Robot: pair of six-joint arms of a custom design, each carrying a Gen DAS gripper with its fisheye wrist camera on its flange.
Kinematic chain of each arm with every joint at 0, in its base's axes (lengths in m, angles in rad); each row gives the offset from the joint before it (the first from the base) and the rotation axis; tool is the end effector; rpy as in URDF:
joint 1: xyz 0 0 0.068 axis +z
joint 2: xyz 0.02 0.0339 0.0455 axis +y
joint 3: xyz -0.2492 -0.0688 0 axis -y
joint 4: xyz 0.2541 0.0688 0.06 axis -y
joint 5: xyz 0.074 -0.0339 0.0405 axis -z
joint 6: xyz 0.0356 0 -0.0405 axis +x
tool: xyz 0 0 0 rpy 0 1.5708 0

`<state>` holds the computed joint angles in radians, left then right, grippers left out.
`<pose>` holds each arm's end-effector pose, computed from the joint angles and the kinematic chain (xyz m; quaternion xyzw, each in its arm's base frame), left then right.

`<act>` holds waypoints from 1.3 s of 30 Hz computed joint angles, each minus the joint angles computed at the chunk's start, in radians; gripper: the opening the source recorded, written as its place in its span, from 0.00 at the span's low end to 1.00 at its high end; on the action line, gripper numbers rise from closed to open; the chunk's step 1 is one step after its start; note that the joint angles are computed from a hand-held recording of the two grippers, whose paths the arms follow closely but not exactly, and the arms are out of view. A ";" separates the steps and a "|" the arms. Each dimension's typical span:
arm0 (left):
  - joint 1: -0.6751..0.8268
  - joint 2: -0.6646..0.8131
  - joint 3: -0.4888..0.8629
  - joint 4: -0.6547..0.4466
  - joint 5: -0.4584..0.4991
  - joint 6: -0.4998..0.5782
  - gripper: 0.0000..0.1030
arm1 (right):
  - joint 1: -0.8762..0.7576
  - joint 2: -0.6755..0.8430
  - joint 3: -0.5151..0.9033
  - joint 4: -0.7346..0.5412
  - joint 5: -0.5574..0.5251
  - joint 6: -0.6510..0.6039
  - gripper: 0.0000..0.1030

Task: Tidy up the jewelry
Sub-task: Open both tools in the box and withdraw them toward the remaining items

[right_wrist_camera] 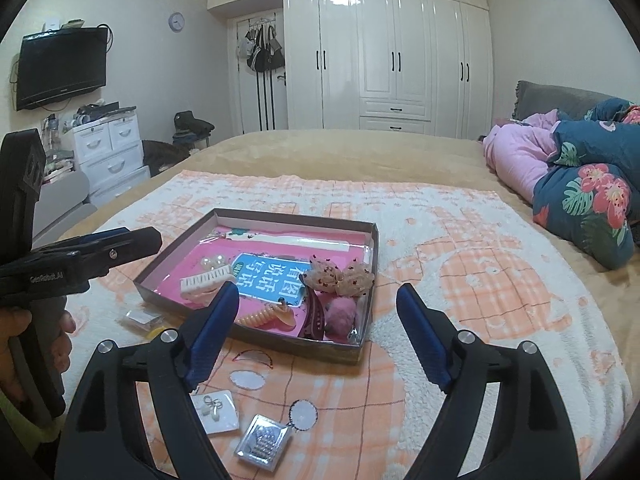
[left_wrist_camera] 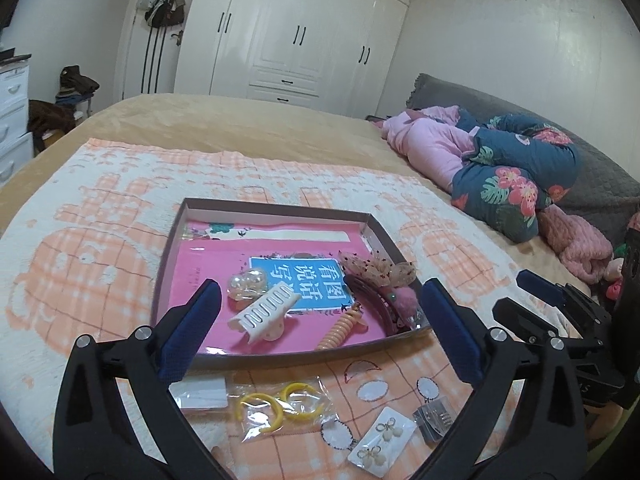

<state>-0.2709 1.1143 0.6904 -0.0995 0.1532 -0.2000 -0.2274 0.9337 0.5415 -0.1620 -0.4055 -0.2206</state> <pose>0.2500 -0.0751 0.2328 0.0688 0.8615 -0.1808 0.4694 0.2177 -0.0360 0.2160 -0.0951 0.8560 0.0656 0.5039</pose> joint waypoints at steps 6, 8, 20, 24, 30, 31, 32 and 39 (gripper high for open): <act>0.027 -0.085 -0.050 -0.027 0.006 -0.008 0.89 | -0.006 -0.107 -0.037 -0.056 -0.018 -0.024 0.77; 0.043 -0.125 -0.078 -0.037 0.009 -0.010 0.89 | -0.005 -0.134 -0.049 -0.071 -0.021 -0.031 0.78; 0.136 -0.293 -0.173 -0.146 0.028 0.012 0.89 | -0.002 -0.265 -0.121 -0.178 -0.043 -0.071 0.78; 0.166 -0.331 -0.204 -0.185 0.038 0.024 0.89 | 0.020 -0.307 -0.154 -0.206 -0.033 -0.079 0.78; 0.130 -0.358 -0.249 -0.217 -0.007 0.032 0.89 | 0.058 -0.346 -0.204 -0.220 -0.002 -0.082 0.78; 0.126 -0.362 -0.257 -0.215 -0.013 0.034 0.89 | 0.064 -0.351 -0.214 -0.222 0.006 -0.085 0.78; 0.113 -0.360 -0.262 -0.213 -0.023 0.034 0.89 | 0.067 -0.355 -0.224 -0.222 0.012 -0.087 0.78; 0.034 -0.276 -0.279 -0.158 -0.077 0.027 0.89 | 0.064 -0.322 -0.287 -0.173 0.042 -0.099 0.78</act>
